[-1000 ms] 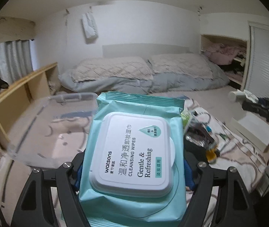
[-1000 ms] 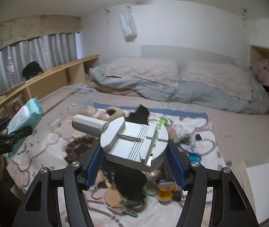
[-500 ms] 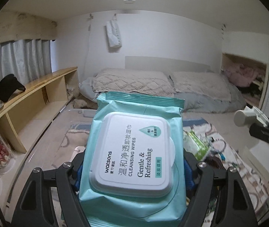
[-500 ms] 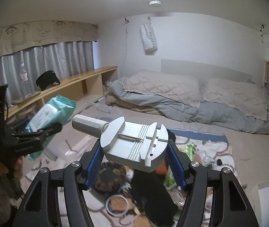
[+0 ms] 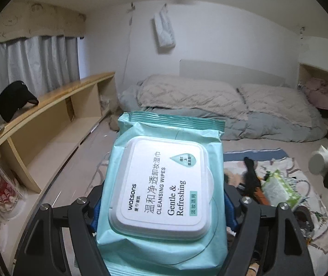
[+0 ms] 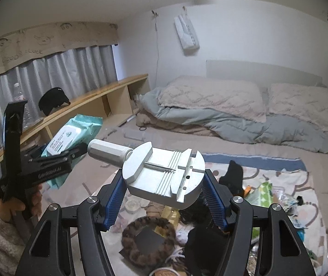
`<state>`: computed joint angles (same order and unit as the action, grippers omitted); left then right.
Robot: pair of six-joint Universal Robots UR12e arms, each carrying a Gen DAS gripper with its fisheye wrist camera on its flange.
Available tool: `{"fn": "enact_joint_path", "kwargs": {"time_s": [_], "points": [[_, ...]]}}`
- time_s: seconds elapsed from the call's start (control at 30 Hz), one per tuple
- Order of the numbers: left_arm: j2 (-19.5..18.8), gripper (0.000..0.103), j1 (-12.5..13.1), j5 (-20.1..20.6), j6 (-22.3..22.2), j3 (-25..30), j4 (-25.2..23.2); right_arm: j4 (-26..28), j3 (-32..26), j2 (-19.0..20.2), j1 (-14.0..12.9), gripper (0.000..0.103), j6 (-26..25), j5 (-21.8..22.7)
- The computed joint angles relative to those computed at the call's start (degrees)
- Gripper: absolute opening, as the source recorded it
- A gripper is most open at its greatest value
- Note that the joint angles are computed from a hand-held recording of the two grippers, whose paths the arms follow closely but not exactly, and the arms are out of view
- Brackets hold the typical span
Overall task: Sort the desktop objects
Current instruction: 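Carry the wipes pack and watch-band tool in both grippers over to the clear box, then lower the wipes pack into the clear box and open the left gripper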
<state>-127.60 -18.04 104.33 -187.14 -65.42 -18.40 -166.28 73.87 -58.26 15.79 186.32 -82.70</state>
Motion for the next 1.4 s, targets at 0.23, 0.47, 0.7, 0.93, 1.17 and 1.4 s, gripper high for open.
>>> {"fn": "enact_joint_path", "kwargs": {"time_s": [0.23, 0.47, 0.7, 0.93, 1.17, 1.4], "points": [[-5.13, 0.078, 1.21, 0.7, -2.8, 8.69, -11.15, 3.48, -3.94, 2.97, -0.34, 0.066, 1.46, 1.0], [-8.99, 0.078, 2.41, -0.57, -9.68, 15.63, -22.67, 5.05, -6.89, 4.87, -0.09, 0.066, 1.69, 2.1], [-11.87, 0.078, 3.7, -2.73, -15.81, 21.6, -36.05, 5.62, -8.55, 5.97, 0.09, 0.066, 1.15, 3.04], [-12.94, 0.078, 4.55, -4.93, -19.06, 23.4, -41.67, 7.1, -9.49, 6.51, 0.26, 0.066, 0.97, 2.63], [-13.24, 0.078, 4.51, -3.0, -19.8, 23.55, -40.12, 7.24, -9.28, 6.33, 0.35, 0.066, 0.73, 2.49], [-14.1, 0.078, 4.19, 0.76, -15.98, 24.07, -36.2, 7.23, -9.01, 6.18, 0.31, 0.066, 0.6, 2.6]]}}
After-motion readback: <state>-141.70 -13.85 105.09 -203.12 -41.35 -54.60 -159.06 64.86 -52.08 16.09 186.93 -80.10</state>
